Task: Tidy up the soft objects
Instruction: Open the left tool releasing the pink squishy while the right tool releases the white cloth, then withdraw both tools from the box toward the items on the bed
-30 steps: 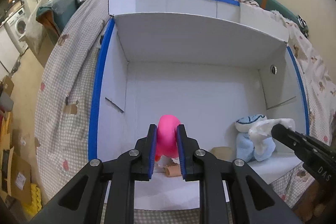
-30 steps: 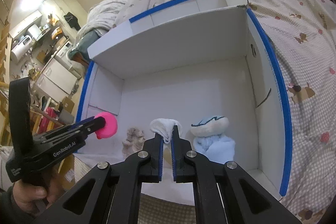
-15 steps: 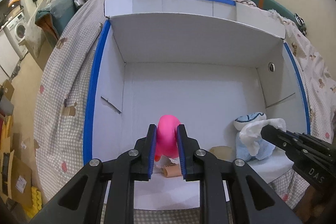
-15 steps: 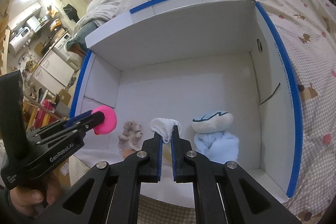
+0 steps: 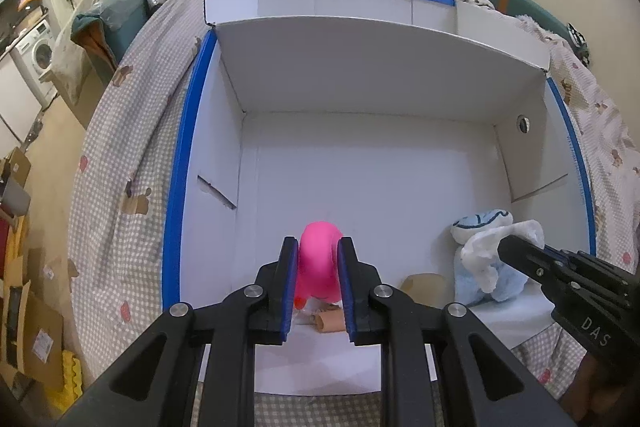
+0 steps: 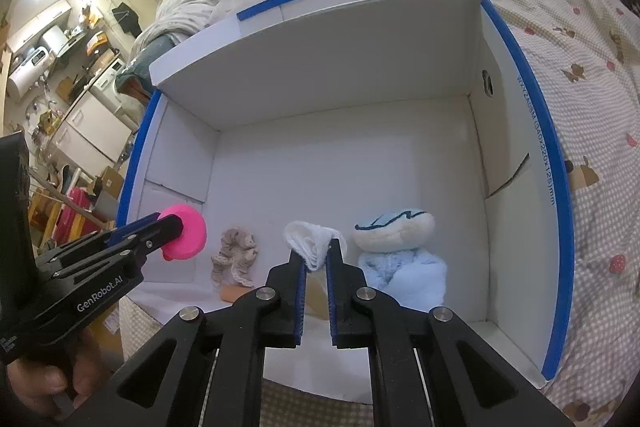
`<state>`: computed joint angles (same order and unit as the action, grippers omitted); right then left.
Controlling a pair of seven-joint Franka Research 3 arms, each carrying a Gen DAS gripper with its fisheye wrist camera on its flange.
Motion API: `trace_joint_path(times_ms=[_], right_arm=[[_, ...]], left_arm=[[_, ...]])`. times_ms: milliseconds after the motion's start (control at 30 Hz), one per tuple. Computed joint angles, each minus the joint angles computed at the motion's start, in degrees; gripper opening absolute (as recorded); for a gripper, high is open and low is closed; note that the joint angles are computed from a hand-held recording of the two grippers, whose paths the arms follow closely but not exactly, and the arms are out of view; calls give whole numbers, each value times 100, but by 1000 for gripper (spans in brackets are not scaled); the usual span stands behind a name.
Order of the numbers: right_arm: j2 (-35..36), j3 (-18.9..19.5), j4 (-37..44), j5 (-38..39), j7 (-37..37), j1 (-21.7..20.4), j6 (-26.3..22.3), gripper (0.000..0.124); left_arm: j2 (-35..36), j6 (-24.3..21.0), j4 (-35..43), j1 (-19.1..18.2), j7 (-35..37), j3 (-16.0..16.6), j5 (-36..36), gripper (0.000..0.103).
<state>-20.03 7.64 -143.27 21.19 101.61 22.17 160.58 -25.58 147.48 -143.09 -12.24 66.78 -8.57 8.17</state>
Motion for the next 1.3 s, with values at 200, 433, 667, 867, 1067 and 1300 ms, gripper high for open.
trace_joint_path(times_ms=[200,433,667,867,1067,1300], right_arm=[[-57,-114,-62,249,-115,124,159,39],[-224,-274,-248,762,-307,353,770,79],[-248,-191,-241,727,-180,231,639,79],[-277,-181,-256,701,-156,195,614,79],[-425,-259,-376,833,-124,249,623,79],[-603,-130,-497,654,101,67,482,79]], left_arm=[[-67,84,-46,21,-67,-14,-4,53],[-152,152,-92,21,-119,-30,80,61],[-134,61,-80,45,-184,-29,105,61],[-163,43,-93,68,-213,-38,162,61],[-380,-21,-217,76,-255,-33,210,61],[-794,-144,-436,57,-294,36,175,61]])
